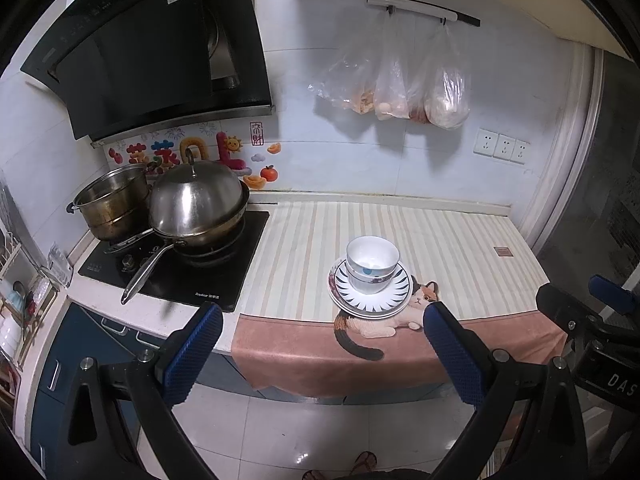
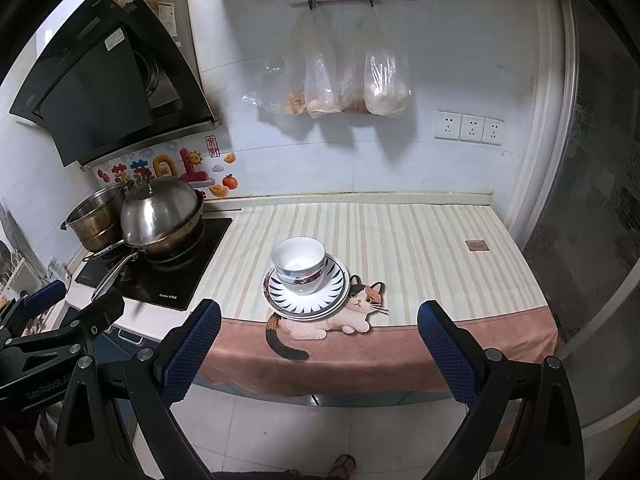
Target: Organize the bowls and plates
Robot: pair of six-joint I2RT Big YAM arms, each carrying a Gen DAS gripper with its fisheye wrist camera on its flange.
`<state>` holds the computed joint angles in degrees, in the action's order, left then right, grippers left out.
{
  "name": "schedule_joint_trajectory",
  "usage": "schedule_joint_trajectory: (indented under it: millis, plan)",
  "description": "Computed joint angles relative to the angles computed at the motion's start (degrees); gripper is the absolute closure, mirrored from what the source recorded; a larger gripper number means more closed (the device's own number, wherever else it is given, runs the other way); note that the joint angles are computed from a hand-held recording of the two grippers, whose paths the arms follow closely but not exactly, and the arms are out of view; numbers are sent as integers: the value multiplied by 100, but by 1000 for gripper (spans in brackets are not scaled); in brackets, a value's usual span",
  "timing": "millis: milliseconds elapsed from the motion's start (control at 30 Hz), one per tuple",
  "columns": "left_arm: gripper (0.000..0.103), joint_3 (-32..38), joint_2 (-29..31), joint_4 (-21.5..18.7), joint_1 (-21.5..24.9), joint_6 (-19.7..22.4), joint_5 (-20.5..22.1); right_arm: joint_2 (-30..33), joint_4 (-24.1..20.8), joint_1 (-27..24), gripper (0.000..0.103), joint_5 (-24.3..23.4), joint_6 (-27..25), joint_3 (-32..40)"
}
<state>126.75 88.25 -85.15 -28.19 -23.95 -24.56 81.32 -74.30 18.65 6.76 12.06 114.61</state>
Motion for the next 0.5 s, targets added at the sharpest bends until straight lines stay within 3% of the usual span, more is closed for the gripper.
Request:
schedule_joint_trajectory:
  millis: [500]
  plan:
    - [0, 39, 21, -20, -12, -16, -16, 19, 19, 10, 2, 27, 5, 32]
